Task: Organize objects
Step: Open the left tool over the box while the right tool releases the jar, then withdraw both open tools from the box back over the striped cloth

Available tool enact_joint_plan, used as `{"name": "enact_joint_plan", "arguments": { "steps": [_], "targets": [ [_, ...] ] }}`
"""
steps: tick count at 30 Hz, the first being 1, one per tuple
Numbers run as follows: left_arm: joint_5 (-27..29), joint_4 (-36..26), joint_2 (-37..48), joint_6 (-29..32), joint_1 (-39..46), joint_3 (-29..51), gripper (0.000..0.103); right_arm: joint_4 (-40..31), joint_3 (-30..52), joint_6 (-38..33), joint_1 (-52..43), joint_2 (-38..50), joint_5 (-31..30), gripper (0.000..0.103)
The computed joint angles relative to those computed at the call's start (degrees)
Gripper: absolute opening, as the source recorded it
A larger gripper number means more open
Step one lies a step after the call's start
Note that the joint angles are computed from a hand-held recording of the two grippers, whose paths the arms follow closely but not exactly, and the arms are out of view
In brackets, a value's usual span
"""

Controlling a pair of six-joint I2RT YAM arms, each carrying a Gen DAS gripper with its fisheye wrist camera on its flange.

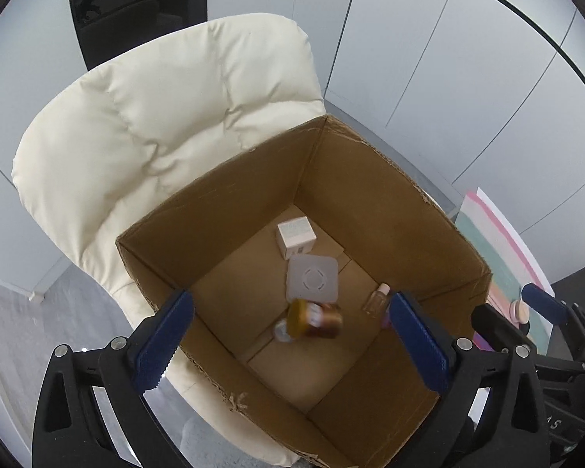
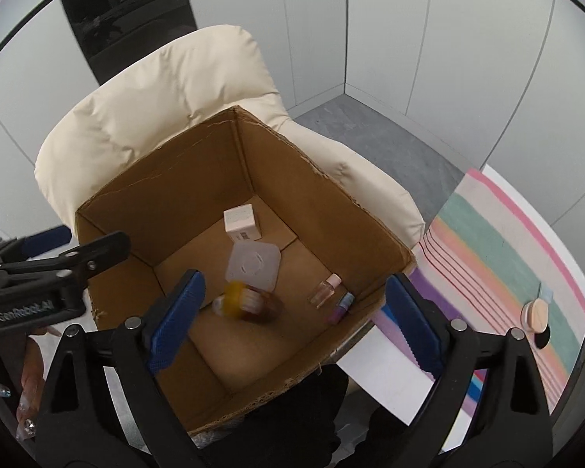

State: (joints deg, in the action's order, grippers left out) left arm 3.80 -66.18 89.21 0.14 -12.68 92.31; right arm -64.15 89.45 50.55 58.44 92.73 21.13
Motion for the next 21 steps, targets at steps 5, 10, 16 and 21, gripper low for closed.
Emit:
{"name": "enact_joint_plan", "arguments": {
  "steps": [5, 10, 16, 21],
  "targets": [
    [-1.85, 0.04, -0.65, 0.18, -1.67, -0.56, 0.101, 0.21, -1.91, 1.29, -0.51, -1.43, -0.27, 0.095],
    [-2.90, -0.14, -1.44, 0.60, -2.38, -0.71, 0.101, -0.66, -2.59, 2.69, -0.22, -2.49, -0.21, 0.095],
    [-3.73, -0.83, -3.34, 1.45, -3.07, -0.96, 0.101, -3.27, -1.63, 4.70, 1.14, -2.80, 1.53, 0.095],
    [-5.80, -1.08, -5.49, 2.81, -3.96, -1.75, 0.101, -4.87, -2.15, 6.74, 2.59, -4.10, 2.45, 0.095]
  ]
}}
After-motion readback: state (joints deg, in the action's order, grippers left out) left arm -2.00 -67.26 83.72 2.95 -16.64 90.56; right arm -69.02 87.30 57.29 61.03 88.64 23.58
